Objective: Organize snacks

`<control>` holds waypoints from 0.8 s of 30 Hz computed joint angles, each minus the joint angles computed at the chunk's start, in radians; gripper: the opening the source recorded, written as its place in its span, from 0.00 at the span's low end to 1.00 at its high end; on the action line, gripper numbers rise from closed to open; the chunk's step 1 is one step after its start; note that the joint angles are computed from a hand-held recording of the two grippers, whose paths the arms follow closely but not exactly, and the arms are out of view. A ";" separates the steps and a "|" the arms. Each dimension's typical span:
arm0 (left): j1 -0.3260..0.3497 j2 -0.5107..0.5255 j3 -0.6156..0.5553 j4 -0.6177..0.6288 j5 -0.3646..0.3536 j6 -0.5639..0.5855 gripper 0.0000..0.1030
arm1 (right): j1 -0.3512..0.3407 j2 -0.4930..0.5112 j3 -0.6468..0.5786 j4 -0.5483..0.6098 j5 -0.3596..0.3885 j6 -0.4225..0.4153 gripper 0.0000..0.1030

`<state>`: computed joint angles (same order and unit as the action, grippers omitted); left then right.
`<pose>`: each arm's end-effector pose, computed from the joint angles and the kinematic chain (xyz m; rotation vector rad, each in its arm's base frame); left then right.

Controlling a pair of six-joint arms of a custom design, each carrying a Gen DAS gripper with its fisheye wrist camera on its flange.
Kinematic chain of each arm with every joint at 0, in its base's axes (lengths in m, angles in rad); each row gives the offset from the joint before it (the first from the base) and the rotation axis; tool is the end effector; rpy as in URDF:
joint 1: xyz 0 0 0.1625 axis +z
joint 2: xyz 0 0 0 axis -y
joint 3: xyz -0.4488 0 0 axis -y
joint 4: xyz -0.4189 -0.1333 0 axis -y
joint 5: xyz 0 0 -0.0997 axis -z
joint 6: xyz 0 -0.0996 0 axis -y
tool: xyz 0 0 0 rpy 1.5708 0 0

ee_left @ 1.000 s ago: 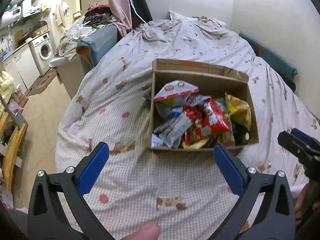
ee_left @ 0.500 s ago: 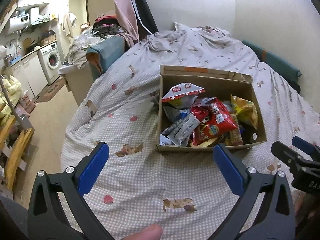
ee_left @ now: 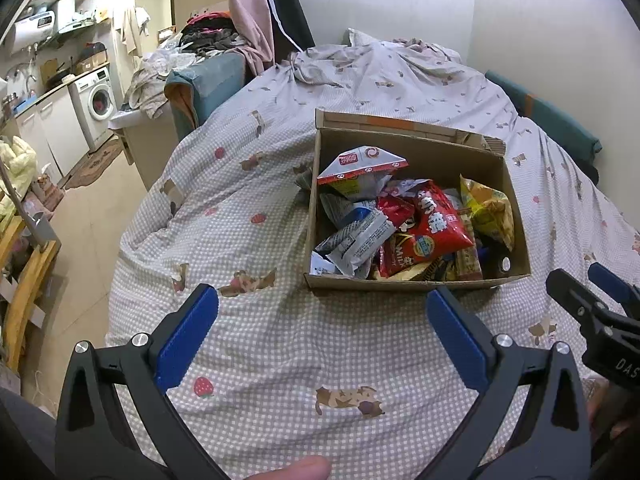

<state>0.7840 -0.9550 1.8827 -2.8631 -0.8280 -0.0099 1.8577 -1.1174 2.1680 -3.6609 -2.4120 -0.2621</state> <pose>-0.3042 -0.5868 0.1606 0.7738 2.3606 -0.7954 0.2017 -0.4749 0.2548 0.0507 -2.1191 1.1864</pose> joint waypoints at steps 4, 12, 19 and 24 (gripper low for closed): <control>-0.001 0.001 0.002 -0.005 -0.001 0.006 1.00 | 0.001 -0.001 -0.002 0.004 -0.004 0.000 1.00; -0.003 0.001 0.003 -0.005 0.001 0.004 1.00 | 0.000 0.003 -0.004 -0.010 -0.005 -0.017 1.00; 0.000 -0.001 0.001 0.008 -0.003 -0.003 1.00 | -0.001 0.002 -0.004 -0.008 -0.003 -0.016 1.00; 0.002 -0.003 0.000 0.015 -0.007 -0.004 1.00 | -0.001 0.003 -0.004 -0.012 -0.003 -0.020 1.00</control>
<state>0.7864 -0.9578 1.8829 -2.8486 -0.8353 -0.0142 1.8571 -1.1143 2.1644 -3.6729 -2.4148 -0.2825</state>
